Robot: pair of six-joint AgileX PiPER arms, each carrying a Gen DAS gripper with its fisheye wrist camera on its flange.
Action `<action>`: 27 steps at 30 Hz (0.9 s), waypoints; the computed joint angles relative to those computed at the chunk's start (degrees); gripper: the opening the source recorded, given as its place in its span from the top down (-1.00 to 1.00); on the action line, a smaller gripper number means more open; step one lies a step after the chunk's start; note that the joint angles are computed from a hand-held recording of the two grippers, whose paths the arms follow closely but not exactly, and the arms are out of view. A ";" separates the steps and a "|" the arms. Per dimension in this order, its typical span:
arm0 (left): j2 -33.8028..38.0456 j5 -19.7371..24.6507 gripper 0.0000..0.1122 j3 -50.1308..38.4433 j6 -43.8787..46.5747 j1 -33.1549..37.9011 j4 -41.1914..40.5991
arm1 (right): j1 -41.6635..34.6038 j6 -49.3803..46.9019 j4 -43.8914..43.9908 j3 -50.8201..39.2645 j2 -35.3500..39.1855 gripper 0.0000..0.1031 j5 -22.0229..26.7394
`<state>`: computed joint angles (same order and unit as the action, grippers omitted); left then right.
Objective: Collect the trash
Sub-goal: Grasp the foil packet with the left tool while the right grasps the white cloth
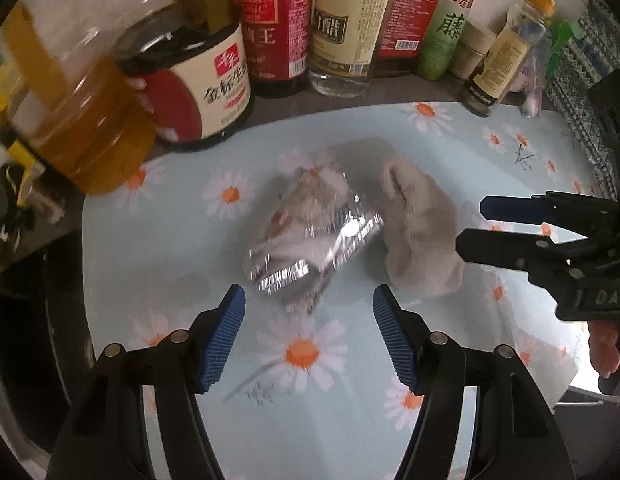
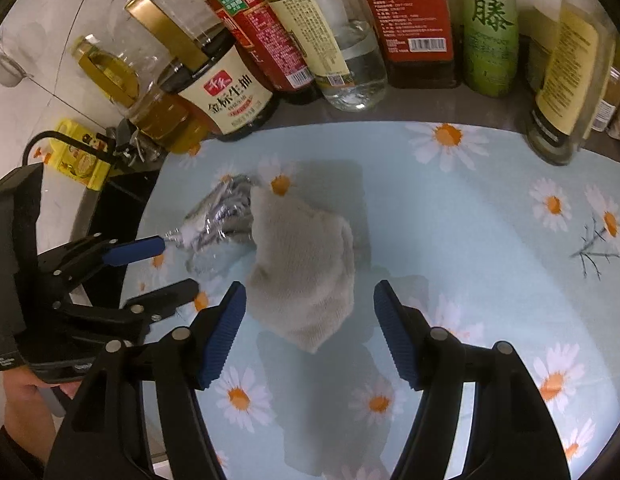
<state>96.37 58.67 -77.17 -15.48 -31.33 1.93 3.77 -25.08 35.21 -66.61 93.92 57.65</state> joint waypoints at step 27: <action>4.88 -1.12 0.04 -4.44 10.43 2.81 -5.38 | 1.35 -1.81 0.02 -1.66 1.94 0.72 0.26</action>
<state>101.25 57.56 -81.61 -5.05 -28.51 -3.45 5.12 -26.89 35.23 -68.27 95.86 57.91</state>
